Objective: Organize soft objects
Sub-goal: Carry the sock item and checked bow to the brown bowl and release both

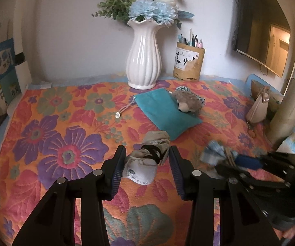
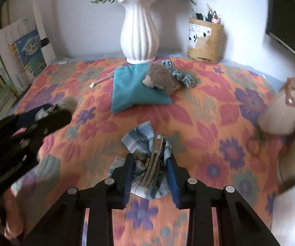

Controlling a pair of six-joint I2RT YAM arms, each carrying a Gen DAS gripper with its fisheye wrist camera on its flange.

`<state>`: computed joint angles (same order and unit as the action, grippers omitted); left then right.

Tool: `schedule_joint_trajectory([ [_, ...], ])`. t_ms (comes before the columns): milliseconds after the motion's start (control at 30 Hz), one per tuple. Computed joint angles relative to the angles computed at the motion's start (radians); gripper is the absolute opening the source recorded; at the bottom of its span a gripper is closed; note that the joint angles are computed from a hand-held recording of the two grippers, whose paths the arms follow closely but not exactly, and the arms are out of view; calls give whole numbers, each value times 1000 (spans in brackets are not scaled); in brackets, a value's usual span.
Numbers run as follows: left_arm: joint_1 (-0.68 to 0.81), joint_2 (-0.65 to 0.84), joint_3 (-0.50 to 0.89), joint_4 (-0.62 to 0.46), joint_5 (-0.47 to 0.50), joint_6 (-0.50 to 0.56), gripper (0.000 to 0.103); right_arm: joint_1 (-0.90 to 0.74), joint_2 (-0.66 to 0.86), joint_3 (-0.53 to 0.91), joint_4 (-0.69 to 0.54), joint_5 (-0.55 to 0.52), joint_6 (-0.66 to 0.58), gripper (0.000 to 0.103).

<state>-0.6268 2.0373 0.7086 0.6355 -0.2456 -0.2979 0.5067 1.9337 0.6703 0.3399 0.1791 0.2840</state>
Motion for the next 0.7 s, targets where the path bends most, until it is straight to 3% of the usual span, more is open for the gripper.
schedule_joint_trajectory([
  [167,-34,-16,-21,21,-48,9,40,28,-72,-123,48,10,41,30],
  [267,-60,-50,-64,41,-24,-32,40,56,-114,-176,40,56,51,30],
  [400,-144,-93,-111,50,-42,-83,40,43,-193,-251,44,34,67,30],
  [700,-305,-237,-101,-47,-111,-100,40,-31,-604,-432,-49,-4,73,30],
])
